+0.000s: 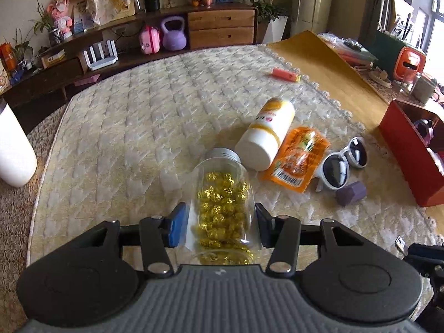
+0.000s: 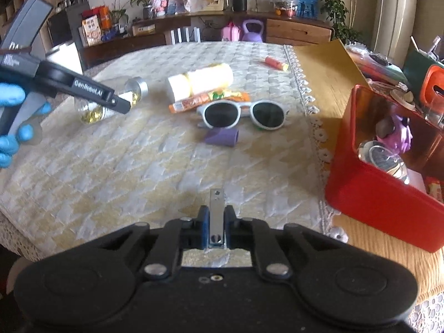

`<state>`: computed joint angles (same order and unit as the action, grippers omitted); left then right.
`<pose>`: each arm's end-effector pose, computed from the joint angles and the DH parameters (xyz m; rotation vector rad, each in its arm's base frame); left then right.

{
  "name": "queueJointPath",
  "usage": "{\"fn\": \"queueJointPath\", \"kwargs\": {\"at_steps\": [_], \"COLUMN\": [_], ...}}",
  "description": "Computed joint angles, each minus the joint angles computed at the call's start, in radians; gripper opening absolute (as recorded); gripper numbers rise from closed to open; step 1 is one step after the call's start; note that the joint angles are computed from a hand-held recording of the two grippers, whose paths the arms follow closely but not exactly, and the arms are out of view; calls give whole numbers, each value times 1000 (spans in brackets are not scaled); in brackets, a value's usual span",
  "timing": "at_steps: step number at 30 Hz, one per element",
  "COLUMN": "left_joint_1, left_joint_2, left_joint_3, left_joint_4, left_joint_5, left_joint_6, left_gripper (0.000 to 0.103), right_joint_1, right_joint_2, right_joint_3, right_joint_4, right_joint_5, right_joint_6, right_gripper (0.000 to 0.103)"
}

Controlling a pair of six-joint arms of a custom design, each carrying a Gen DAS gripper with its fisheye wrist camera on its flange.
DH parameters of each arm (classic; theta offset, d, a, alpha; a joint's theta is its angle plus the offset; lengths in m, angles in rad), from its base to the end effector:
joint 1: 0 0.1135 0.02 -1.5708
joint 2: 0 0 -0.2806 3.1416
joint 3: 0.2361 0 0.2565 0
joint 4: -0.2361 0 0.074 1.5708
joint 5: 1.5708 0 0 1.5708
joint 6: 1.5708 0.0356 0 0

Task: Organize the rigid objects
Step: 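Carry the capsule jar in left tool and nail clipper in right tool into the red box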

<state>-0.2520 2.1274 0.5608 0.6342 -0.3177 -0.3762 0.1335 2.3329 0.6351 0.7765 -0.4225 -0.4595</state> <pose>0.2870 -0.0624 0.0160 -0.2802 2.4262 0.1225 0.3014 0.0552 -0.0233 -0.8712 2.2557 0.3786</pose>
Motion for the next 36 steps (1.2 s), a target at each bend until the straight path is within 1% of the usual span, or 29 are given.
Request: {"fn": "queueJointPath", "kwargs": {"at_steps": [7,11,16,22,29,33,36], "left_joint_1": [-79,-132,-197,-273,-341,-365,-375], "left_joint_2": [-99,-129,-128,-78,19,81,130], "left_joint_3": [17,67,151,297,488,608,696], "left_joint_4": [-85,-157,-225,-305,-401,-460,-496], "left_joint_5": [-8,-2,-11,-12,-6,9,40], "left_joint_6": [-10,-19,-19,-9,9,13,21], "left_gripper": [51,51,51,51,51,51,51], "right_joint_1": [-75,-123,-185,-253,-327,-355,-372], "right_joint_2": [-105,-155,-191,-190,-142,-108,-80], "right_joint_3": [-12,0,44,110,230,282,319], "right_joint_4": [-51,-91,-147,-181,-248,-264,-276], "right_joint_5": [-63,-94,-121,-133,-131,-118,-106], "right_joint_6": [9,12,24,34,54,51,48], "right_gripper": [11,11,11,11,11,11,11]}}
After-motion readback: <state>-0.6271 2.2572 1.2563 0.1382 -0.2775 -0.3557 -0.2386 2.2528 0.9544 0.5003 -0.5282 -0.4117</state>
